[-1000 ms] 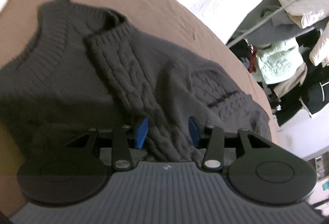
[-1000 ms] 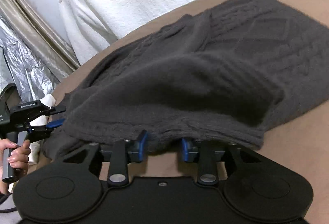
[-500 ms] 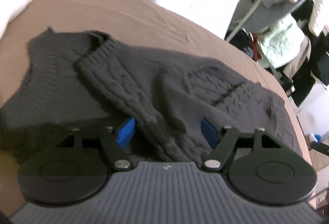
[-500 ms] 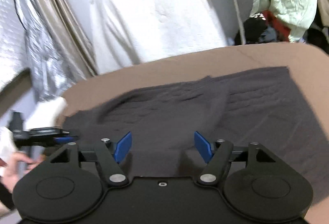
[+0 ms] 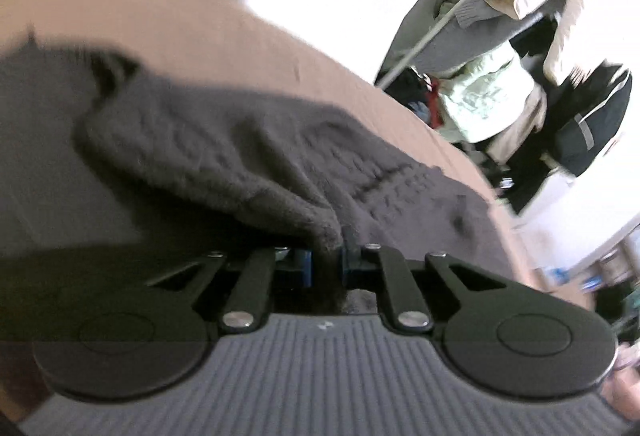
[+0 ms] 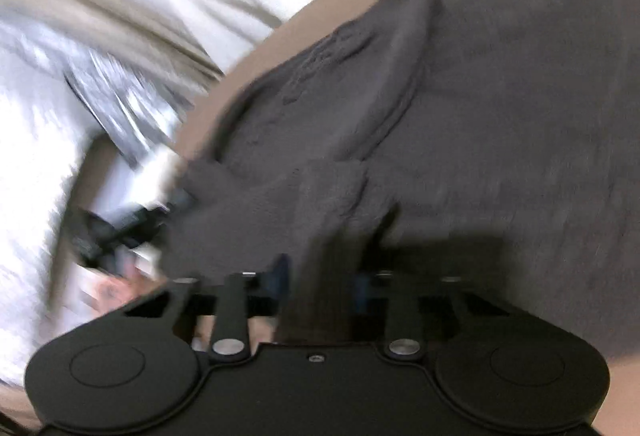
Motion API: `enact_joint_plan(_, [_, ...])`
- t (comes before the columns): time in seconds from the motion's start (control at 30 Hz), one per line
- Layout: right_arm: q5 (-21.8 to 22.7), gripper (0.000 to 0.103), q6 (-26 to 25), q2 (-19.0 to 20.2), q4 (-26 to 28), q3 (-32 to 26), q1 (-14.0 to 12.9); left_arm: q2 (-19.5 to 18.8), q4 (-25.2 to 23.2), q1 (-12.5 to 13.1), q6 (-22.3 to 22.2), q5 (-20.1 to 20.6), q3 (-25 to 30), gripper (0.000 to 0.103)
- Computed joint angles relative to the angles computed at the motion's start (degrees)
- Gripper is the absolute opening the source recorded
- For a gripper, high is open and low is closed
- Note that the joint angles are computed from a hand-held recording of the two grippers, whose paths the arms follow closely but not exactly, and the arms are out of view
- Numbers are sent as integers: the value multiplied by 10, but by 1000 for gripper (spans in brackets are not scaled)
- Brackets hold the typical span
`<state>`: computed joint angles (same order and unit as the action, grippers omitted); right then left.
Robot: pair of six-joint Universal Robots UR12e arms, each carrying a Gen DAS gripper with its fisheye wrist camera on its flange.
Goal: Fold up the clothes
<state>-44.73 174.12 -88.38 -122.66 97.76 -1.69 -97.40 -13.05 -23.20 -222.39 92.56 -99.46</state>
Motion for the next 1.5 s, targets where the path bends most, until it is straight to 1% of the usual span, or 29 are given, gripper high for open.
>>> enact_joint_plan(0.07, [-15, 21, 24, 1, -54, -2, 6, 0, 2, -13, 30, 55, 6, 11])
enact_joint_plan(0.13, [14, 20, 55, 0, -127, 4, -1, 5, -10, -16, 24, 75, 8, 11])
enact_joint_plan(0.17, [33, 20, 78, -1, -174, 9, -6, 8, -15, -16, 20, 83, 8, 13])
enact_joint_plan(0.23, [40, 20, 85, 1, -206, 6, -12, 13, -18, -9, -5, 66, -1, 20])
enact_joint_plan(0.27, [23, 20, 68, 2, -191, -1, -12, 16, -18, -5, -19, 57, -5, 27])
enact_joint_plan(0.3, [-12, 20, 46, 5, -155, -11, -9, 13, -7, 0, -42, 43, -8, 49])
enact_joint_plan(0.33, [-46, 20, 39, 12, -120, -20, -6, 12, 9, 4, -72, 32, -13, 64])
enact_joint_plan(0.37, [-77, 20, 38, 20, -88, -29, -3, 13, 29, 8, -98, 25, -22, 65])
enact_joint_plan(0.4, [-86, 20, 37, 24, -69, -30, -5, 14, 49, 11, -115, 19, -29, 66])
enact_joint_plan(0.47, [-72, 20, 39, 25, -66, -20, -7, 15, 71, 16, -142, 18, -39, 74])
enact_joint_plan(0.53, [-51, 20, 39, 23, -71, -8, -10, 13, 45, 21, -155, 28, -32, 90])
enact_joint_plan(0.57, [-38, 20, 32, 24, -71, -5, -11, 11, 3, 28, -155, 20, -19, 90])
enact_joint_plan(0.6, [-31, 21, 22, 25, -71, -5, -11, 6, -54, 37, -138, 4, 2, 84])
enact_joint_plan(0.63, [-31, 21, 18, 28, -73, -10, -6, 0, -97, 43, -112, -2, 22, 34])
enact_joint_plan(0.67, [-32, 20, 17, 31, -79, -15, -3, -8, -153, 45, -66, 2, 50, 5])
enact_joint_plan(0.73, [-35, 20, 32, 34, -116, -22, 4, -28, -209, 34, 42, 60, 102, 8])
enact_joint_plan(0.83, [-36, 20, 71, 40, -195, -30, 8, -45, -181, 18, 129, 134, 137, 8])
enact_joint_plan(0.87, [-33, 20, 86, 42, -222, -30, 6, -47, -163, 19, 130, 145, 140, 8])
enact_joint_plan(0.93, [-27, 20, 105, 44, -254, -31, 3, -48, -135, 23, 90, 167, 136, 8])
enact_joint_plan(0.97, [-22, 20, 106, 44, -255, -30, 1, -48, -136, 27, 58, 171, 132, 8])
enact_joint_plan(1.0, [-17, 20, 105, 44, -250, -30, -2, -48, -160, 35, 25, 161, 131, 9])
enact_joint_plan(1.07, [-42, 20, 62, 48, -168, -45, 5, -50, -225, 50, -25, 136, 133, 10])
enact_joint_plan(1.1, [-65, 20, 41, 53, -120, -54, 9, -51, -244, 53, -29, 130, 134, 11])
enact_joint_plan(1.17, [-104, 23, 42, 60, -79, -60, 16, -55, -272, 58, -34, 118, 133, 14])
enact_joint_plan(1.2, [-100, 26, 51, 62, -78, -56, 13, -51, -257, 56, -41, 119, 127, 15])
enact_joint_plan(1.3, [-69, 37, 94, 62, -95, -40, 0, -39, -225, 57, -68, 101, 109, 31])
enact_joint_plan(1.37, [-52, 48, 120, 60, -102, -32, -9, -30, -211, 59, -81, 87, 97, 44])
enact_joint_plan(1.4, [-59, 59, 132, 58, -100, -30, -8, -25, -208, 56, -81, 89, 92, 52])
enact_joint_plan(1.5, [-64, 62, 167, 44, -129, -7, -11, -12, -197, 47, -82, 93, 76, 62])
